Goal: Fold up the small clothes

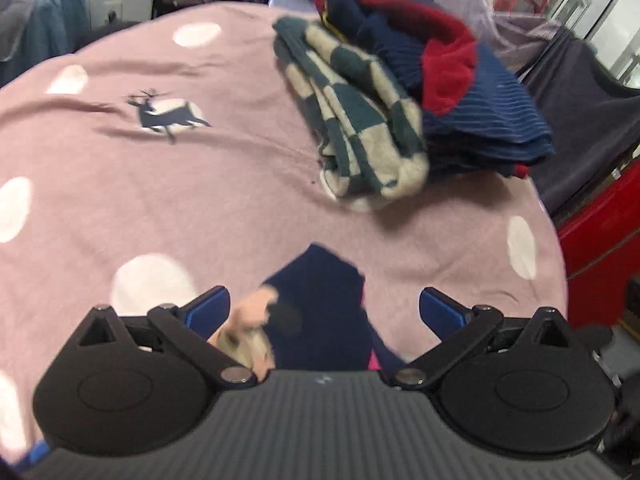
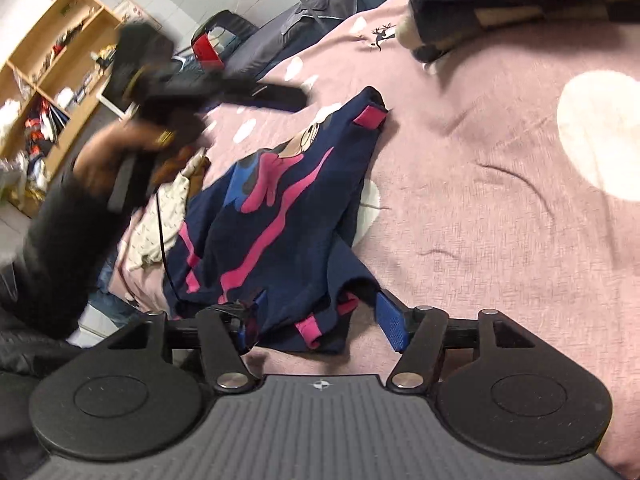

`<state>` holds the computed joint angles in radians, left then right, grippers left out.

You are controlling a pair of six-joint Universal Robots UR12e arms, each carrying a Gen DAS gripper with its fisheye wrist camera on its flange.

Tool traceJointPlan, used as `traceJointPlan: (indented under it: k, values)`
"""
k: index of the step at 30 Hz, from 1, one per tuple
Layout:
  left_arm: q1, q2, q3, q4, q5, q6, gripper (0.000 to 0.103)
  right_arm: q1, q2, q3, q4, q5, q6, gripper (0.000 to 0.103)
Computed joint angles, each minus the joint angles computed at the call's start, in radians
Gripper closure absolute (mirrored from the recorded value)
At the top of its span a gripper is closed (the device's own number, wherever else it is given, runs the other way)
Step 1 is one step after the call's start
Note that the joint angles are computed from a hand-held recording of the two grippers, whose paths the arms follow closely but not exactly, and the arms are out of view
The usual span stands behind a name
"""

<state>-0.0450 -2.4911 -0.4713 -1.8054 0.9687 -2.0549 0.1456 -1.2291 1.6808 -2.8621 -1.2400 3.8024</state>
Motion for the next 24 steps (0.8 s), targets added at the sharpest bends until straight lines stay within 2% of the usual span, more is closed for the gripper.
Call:
traceJointPlan:
  k: [3, 4, 5, 7, 9, 10, 12, 14, 16, 18, 19, 20, 22, 23, 24]
  values:
    - [-0.033, 0.010, -0.052, 0.104, 0.067, 0.061, 0.003, 0.002, 0.000, 0.000, 0.003, 0.004, -0.015, 0.003]
    - [-0.039, 0.005, -0.049, 0.104, 0.077, 0.090, 0.004, 0.000, 0.001, 0.002, -0.003, 0.009, -0.012, 0.004]
    - [-0.042, -0.011, -0.020, 0.066, 0.074, 0.122, 0.009, -0.001, 0.003, 0.002, -0.009, 0.011, -0.011, 0.003]
    - [-0.045, -0.058, 0.074, -0.044, 0.072, 0.165, 0.020, -0.003, 0.006, 0.002, -0.015, 0.017, -0.012, 0.003]
    - [-0.052, -0.088, 0.134, -0.112, 0.109, 0.204, 0.054, -0.008, 0.012, 0.001, -0.026, 0.027, -0.002, 0.003]
    - [-0.054, -0.078, 0.112, -0.097, 0.128, 0.236, 0.057, -0.009, 0.014, 0.000, -0.027, 0.031, 0.003, 0.003]
    - [-0.051, -0.026, 0.005, -0.008, 0.126, 0.318, 0.060, -0.010, 0.018, 0.001, -0.036, 0.036, 0.009, 0.003]
    - [-0.047, -0.017, -0.014, 0.007, 0.121, 0.325, 0.065, -0.011, 0.022, 0.000, -0.043, 0.045, 0.012, 0.001]
    - [-0.046, -0.034, 0.023, -0.026, 0.124, 0.301, 0.077, -0.011, 0.028, -0.007, -0.043, 0.052, 0.017, 0.000]
    - [-0.042, -0.040, 0.038, -0.039, 0.120, 0.298, 0.086, -0.010, 0.034, -0.020, -0.027, 0.060, 0.002, 0.004]
    - [-0.040, -0.035, 0.028, -0.033, 0.115, 0.294, 0.087, -0.008, 0.037, -0.025, -0.016, 0.057, -0.005, 0.022]
    - [-0.038, -0.033, 0.024, -0.030, 0.109, 0.290, 0.088, -0.009, 0.041, -0.030, -0.004, 0.062, -0.006, 0.051]
    - [-0.029, -0.028, 0.015, -0.023, 0.088, 0.268, 0.090, -0.008, 0.046, -0.030, -0.004, 0.065, 0.000, 0.067]
    - [-0.026, -0.049, 0.050, -0.038, 0.075, 0.257, 0.091, -0.008, 0.045, -0.028, -0.011, 0.062, 0.008, 0.074]
    - [-0.021, -0.050, 0.052, -0.039, 0.062, 0.250, 0.091, -0.007, 0.044, -0.027, -0.020, 0.062, 0.012, 0.077]
